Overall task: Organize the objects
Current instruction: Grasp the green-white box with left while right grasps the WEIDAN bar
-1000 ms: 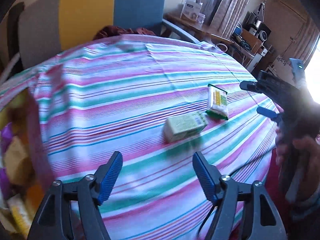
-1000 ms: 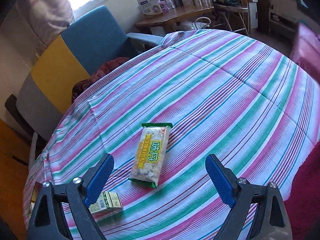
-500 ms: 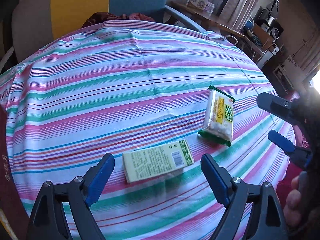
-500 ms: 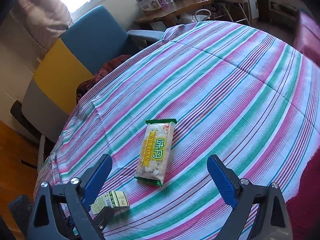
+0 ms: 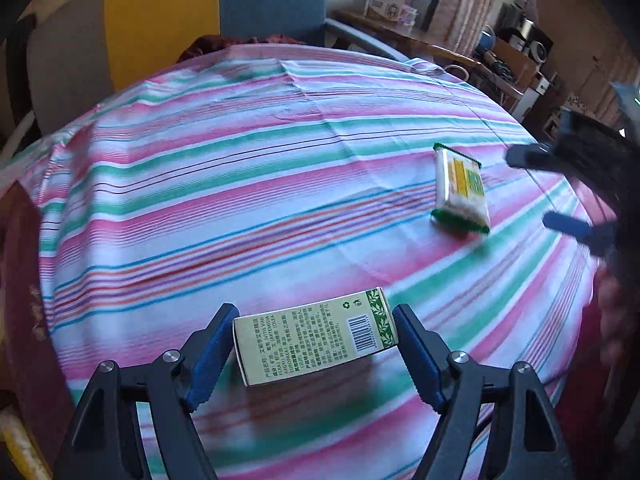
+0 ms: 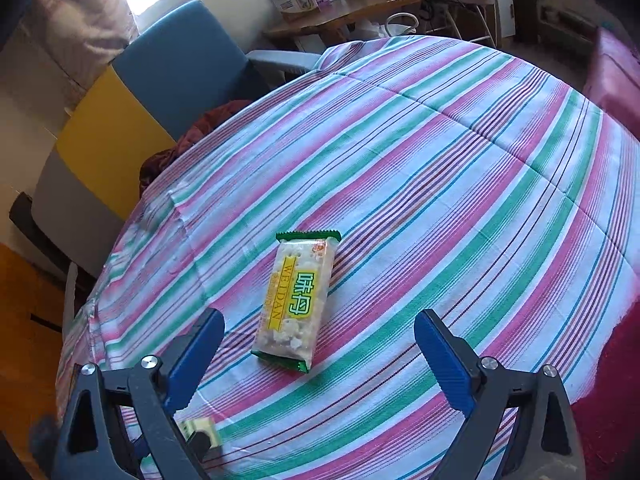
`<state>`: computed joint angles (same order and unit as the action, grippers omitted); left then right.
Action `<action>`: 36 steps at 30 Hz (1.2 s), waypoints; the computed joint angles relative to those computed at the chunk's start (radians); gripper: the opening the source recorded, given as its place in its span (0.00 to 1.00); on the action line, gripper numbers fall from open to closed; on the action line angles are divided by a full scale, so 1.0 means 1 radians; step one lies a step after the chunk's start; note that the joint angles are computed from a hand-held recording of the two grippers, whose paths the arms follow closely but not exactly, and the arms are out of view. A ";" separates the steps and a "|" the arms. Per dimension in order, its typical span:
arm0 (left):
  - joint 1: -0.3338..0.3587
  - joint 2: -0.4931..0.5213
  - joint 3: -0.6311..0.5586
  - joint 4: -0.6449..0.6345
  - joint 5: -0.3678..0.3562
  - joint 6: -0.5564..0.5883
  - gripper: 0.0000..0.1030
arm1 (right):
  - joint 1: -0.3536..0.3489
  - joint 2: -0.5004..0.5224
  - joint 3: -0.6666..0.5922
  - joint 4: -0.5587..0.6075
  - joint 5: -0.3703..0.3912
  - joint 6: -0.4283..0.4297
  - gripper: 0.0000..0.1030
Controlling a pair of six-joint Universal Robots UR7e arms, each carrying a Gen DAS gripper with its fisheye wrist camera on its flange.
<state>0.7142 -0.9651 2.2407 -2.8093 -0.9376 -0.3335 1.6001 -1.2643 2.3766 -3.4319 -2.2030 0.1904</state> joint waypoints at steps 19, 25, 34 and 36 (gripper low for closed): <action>0.020 -0.044 0.112 -0.181 -0.024 0.046 0.77 | 0.007 0.134 -0.187 0.307 -0.187 0.036 0.85; 0.024 -0.047 0.121 -0.203 -0.033 0.036 0.78 | 0.002 0.231 -0.239 0.209 -0.246 -0.073 0.83; -0.008 -0.111 0.157 -0.137 0.005 -0.015 0.77 | 0.095 0.281 -0.240 0.298 -0.164 -0.284 0.46; -0.041 -0.150 0.190 -0.140 0.025 -0.017 0.77 | 0.118 0.296 -0.232 0.308 -0.134 -0.303 0.46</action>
